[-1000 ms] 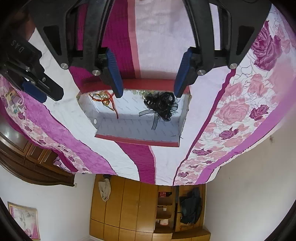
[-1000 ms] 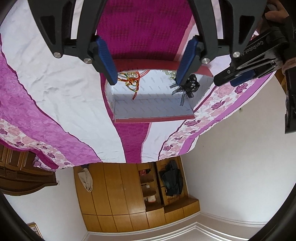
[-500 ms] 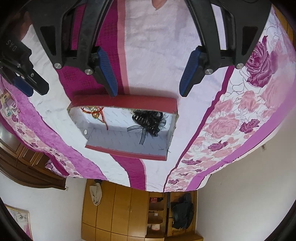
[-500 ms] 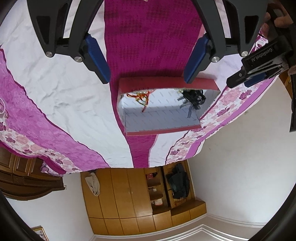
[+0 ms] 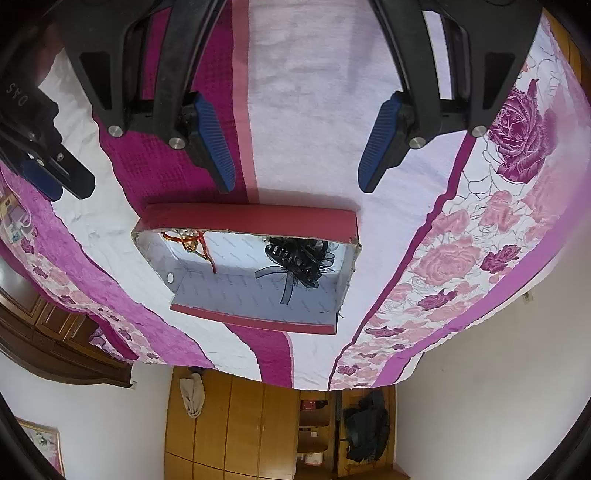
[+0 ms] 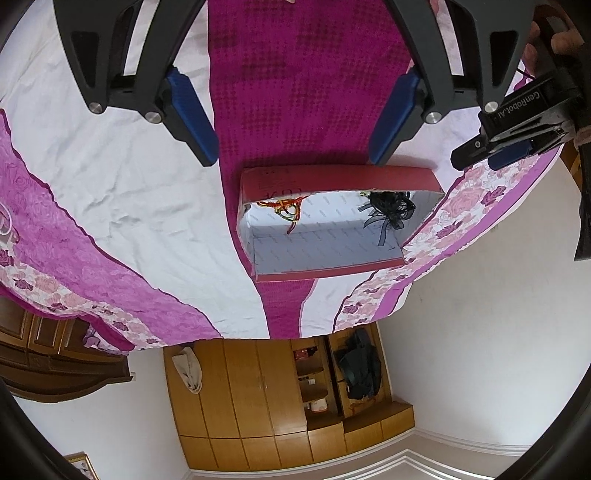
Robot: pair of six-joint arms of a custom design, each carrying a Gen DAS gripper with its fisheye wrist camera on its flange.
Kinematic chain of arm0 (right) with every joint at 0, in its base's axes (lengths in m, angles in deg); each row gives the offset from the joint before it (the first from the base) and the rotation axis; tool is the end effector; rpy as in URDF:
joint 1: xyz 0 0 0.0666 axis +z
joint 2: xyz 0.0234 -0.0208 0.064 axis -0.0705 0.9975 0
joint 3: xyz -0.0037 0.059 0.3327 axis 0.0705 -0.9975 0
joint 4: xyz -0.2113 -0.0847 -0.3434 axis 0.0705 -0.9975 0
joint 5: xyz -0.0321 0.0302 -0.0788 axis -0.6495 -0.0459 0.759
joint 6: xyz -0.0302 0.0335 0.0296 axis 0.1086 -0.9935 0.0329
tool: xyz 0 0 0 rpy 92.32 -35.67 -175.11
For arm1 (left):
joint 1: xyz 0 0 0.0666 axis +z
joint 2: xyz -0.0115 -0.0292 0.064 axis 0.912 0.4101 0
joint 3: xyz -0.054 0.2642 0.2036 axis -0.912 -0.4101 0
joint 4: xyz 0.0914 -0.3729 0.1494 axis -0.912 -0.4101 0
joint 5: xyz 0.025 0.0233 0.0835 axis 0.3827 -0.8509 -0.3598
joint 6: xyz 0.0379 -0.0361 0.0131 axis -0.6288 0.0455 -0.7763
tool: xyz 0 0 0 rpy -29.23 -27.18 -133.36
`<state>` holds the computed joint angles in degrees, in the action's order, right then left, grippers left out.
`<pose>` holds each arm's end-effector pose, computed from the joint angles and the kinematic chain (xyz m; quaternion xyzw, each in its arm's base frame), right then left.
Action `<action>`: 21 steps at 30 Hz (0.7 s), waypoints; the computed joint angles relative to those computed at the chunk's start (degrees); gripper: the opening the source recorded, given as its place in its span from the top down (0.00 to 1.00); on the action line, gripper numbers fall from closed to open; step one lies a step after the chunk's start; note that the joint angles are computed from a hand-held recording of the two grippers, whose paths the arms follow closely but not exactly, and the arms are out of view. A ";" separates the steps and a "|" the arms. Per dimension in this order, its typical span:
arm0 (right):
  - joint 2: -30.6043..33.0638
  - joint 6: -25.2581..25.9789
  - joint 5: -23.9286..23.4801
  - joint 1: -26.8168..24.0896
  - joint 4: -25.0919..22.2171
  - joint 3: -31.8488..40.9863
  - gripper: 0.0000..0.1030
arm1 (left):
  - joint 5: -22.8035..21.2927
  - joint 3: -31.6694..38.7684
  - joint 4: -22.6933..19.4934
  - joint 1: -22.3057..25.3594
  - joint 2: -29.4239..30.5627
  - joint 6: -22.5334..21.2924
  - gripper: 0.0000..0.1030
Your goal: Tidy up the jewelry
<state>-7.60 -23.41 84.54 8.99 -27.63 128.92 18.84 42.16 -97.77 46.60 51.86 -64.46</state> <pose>0.4540 0.1062 0.5047 -0.0364 0.8672 0.1168 0.4826 0.4765 -0.1568 0.4792 -0.0373 0.8943 -0.0221 0.4453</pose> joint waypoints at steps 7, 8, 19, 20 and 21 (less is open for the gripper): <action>-0.17 -0.04 -0.04 -0.12 0.15 -0.34 0.17 | 0.20 -0.24 0.53 -0.02 -0.22 -0.01 0.40; -0.15 0.00 0.02 -0.09 0.09 -0.27 0.17 | 0.26 -0.20 0.55 0.02 -0.18 0.01 0.40; -0.19 0.44 -0.12 -0.23 0.21 -0.28 0.17 | 0.32 -0.18 0.57 0.11 -0.24 0.04 0.40; -0.15 0.56 -0.14 -0.27 0.20 -0.22 0.17 | 0.35 -0.16 0.57 0.13 -0.23 0.10 0.40; -0.13 0.66 -0.14 -0.27 0.15 -0.12 0.17 | 0.38 -0.06 0.49 0.12 -0.18 0.17 0.40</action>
<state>-7.73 -22.74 84.40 8.72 -27.48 128.80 19.22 42.10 -97.28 46.72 51.68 -64.30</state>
